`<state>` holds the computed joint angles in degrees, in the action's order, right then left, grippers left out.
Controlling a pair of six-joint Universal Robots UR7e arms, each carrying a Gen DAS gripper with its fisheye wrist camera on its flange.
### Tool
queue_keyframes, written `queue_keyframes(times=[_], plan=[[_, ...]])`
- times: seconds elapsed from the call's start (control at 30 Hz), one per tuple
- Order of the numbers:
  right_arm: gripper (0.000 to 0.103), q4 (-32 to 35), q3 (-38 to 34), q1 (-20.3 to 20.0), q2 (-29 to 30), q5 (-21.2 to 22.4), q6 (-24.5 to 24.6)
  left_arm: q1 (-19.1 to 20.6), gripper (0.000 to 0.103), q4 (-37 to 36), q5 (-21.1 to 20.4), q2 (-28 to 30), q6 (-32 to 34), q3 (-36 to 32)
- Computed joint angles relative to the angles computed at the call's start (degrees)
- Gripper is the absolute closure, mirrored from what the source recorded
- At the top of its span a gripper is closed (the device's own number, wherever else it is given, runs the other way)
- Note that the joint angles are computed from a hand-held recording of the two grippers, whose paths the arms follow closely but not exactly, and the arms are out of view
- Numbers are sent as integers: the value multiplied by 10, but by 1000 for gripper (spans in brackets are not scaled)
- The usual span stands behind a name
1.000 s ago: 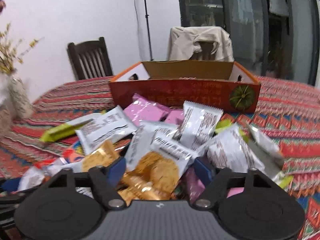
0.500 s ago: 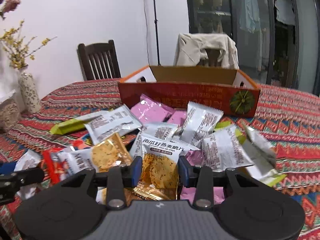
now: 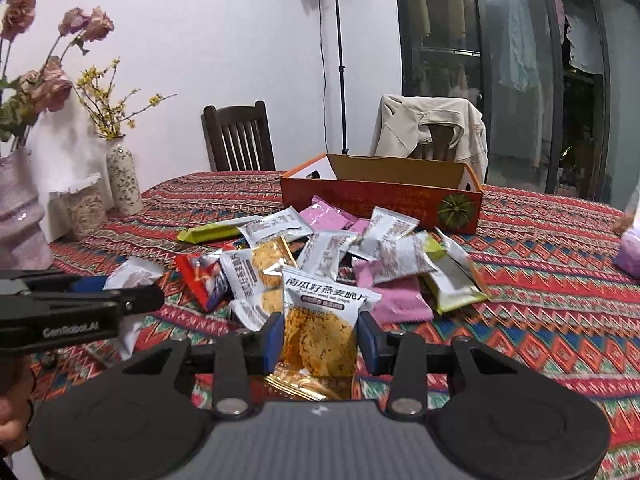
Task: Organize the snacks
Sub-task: 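Carry both packets into the cardboard box and open both tools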
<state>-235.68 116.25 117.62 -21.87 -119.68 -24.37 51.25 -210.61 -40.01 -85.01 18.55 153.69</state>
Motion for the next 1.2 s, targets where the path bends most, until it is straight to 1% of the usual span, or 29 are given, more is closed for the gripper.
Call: queue_keyframes(times=[0.07, 0.17, 0.27, 0.3, 0.4, 0.57, 0.63, 0.77, 0.83, 0.87, 0.93, 0.97, 1.03, 1.1, 1.13, 1.2], plan=[[64, -12, 10, -5, -5, 4, -4, -9, 63, -8, 6, 7, 0, 0], [64, -27, 19, -13, -12, 11, -9, -14, 63, -19, 4, 20, 6, -7], [64, -30, 16, -23, -19, 22, -19, -2, 63, 4, -16, 20, 3, -29], [64, -28, 14, -27, -21, 26, -26, 1, 63, 2, -20, 25, 10, -40], [64, -19, 5, -43, -36, 43, -52, 15, 63, -13, -35, 46, 51, -79], [64, 24, -25, -63, -78, 72, -90, 50, 63, 44, -83, 64, 78, -170], [64, 56, -45, -71, -98, 87, -98, 64, 63, 75, -107, 74, 100, -220], [64, 154, -114, -80, -129, 101, -120, 90, 63, 127, -137, 114, 134, -332], [64, 227, -168, -84, -136, 99, -125, 104, 63, 160, -149, 144, 139, -396], [64, 258, -193, -85, -135, 95, -123, 110, 63, 178, -154, 157, 132, -425], [64, 344, -256, -92, -132, 100, -101, 126, 63, 240, -174, 185, 116, -488], [64, 400, -294, -97, -128, 106, -84, 132, 63, 260, -176, 201, 110, -517], [63, 472, -361, -102, -111, 103, -73, 146, 63, 316, -183, 240, 102, -587], [63, 541, -448, -105, -77, 79, -70, 160, 63, 377, -185, 279, 89, -660], [63, 574, -487, -107, -60, 69, -69, 165, 63, 399, -178, 303, 84, -698], [63, 657, -586, -114, -19, 59, -50, 177, 63, 444, -166, 355, 86, -780]])
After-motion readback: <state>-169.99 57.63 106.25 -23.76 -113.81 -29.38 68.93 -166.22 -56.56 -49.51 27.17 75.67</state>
